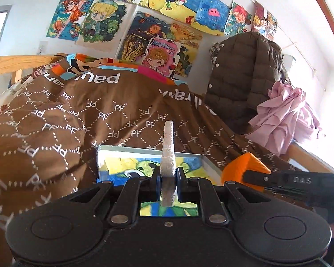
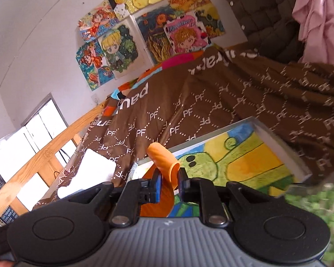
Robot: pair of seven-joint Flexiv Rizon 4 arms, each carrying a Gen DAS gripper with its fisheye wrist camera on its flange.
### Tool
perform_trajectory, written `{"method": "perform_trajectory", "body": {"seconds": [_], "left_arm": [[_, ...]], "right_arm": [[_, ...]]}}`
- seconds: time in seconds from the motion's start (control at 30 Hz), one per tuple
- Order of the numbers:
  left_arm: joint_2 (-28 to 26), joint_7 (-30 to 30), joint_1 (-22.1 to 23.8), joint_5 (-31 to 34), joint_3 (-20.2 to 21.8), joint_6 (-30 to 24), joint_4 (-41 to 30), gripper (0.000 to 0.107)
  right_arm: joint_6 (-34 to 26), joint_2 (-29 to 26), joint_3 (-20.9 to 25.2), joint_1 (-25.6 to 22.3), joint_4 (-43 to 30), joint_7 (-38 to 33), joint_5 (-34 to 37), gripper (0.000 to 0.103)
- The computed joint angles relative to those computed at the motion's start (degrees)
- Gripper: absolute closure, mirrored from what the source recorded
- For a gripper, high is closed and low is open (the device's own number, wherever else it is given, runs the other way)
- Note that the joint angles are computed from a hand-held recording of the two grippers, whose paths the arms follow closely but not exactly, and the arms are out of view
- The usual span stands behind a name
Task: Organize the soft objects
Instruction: 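Carry the white strip and the orange piece over the drawing tray with both tools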
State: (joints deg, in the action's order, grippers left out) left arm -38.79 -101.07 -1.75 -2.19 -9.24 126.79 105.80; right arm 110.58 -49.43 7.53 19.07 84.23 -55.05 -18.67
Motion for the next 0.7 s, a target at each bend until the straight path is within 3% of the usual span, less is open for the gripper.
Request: {"method": "perform_trajectory", "body": {"seconds": [0.2,0.3,0.5,0.7], "left_arm": [[-3.22,-1.51,4.96,1.96,-2.72,-4.82,-3.71,0.093],[-4.46,-1.93,6.95,2.58,-3.95,-7.17,-4.64,0.093],[-7.23,-2.75,13.90,6.90,-11.38,-11.95,-6.30,0.093],[-8.65,-1.32,16.19,7.29,-14.77,-14.98,-7.57,0.093]], "right_arm": [[-6.65,-5.62,-0.24,1.97,-8.77,-0.78,-1.94,0.086],[-11.66,-7.40,2.97,0.79,-11.79,-2.16,-3.50,0.086],[-17.75,-7.56,-0.41,3.92,-12.75,-4.04,-1.25,0.086],[-19.00,-7.57,-2.02,5.22,-12.81,-5.26,0.88,0.083]]}}
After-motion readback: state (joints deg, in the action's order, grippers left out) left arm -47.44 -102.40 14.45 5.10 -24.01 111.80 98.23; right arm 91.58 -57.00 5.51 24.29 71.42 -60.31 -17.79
